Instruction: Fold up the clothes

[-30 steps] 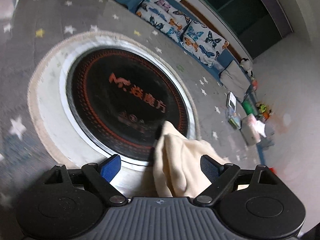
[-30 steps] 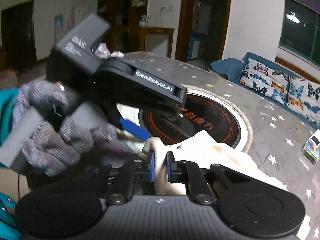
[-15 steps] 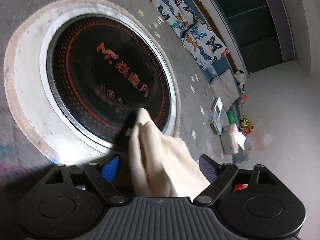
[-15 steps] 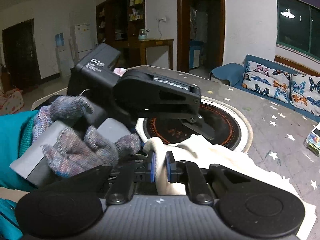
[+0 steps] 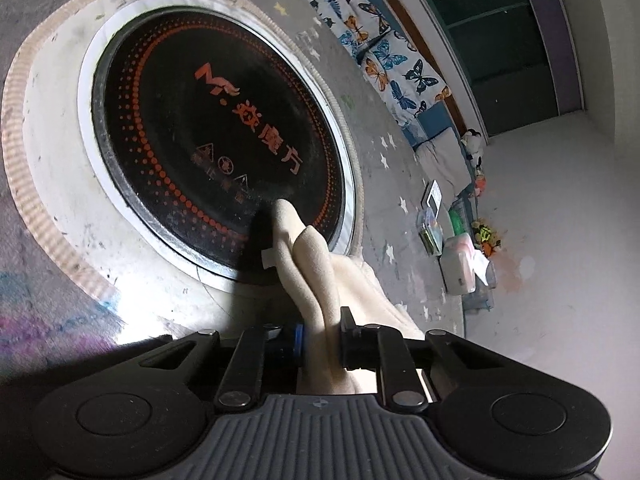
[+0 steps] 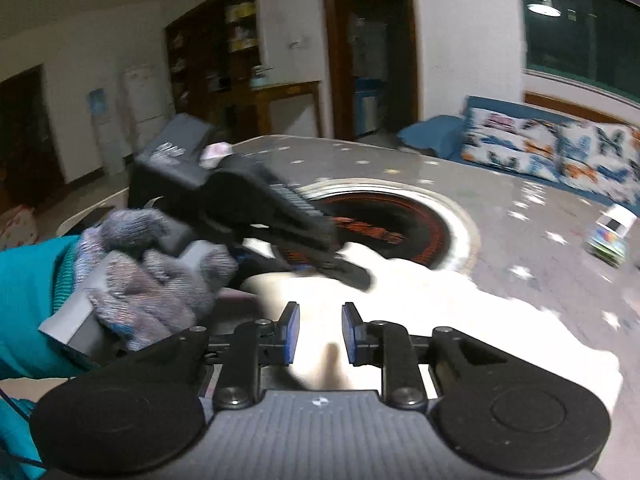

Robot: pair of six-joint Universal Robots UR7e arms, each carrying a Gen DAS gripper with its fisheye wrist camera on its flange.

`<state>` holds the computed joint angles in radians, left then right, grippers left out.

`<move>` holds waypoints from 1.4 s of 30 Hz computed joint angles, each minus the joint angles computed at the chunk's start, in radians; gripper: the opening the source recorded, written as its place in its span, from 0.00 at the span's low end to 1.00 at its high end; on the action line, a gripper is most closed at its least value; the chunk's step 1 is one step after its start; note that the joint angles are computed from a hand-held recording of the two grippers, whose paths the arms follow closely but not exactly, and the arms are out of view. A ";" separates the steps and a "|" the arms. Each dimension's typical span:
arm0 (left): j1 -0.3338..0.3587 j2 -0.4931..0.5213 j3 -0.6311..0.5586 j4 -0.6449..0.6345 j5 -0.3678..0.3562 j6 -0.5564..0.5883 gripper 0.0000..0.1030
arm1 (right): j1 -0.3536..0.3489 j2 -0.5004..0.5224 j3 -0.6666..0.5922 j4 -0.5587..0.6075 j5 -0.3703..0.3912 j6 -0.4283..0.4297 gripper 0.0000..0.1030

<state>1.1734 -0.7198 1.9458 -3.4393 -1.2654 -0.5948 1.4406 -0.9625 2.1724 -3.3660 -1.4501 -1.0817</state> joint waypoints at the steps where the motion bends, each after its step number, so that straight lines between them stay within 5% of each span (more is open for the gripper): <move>1: -0.004 0.002 0.000 -0.001 0.011 0.008 0.17 | -0.008 -0.005 0.002 -0.026 -0.009 0.014 0.22; 10: -0.019 0.010 0.004 0.002 0.061 0.034 0.17 | -0.090 -0.002 -0.074 -0.223 -0.164 0.195 0.22; 19: -0.029 0.015 -0.004 0.014 0.088 0.056 0.17 | -0.147 0.027 -0.143 -0.173 -0.164 0.366 0.34; 23: -0.038 0.019 -0.006 0.015 0.107 0.075 0.17 | -0.153 0.032 -0.132 -0.184 -0.140 0.370 0.34; 27: -0.056 0.028 -0.010 0.019 0.149 0.121 0.17 | -0.153 0.027 -0.126 -0.162 -0.119 0.393 0.11; 42: -0.132 0.074 -0.129 0.054 0.115 0.302 0.14 | -0.142 -0.064 -0.076 -0.281 -0.057 0.380 0.09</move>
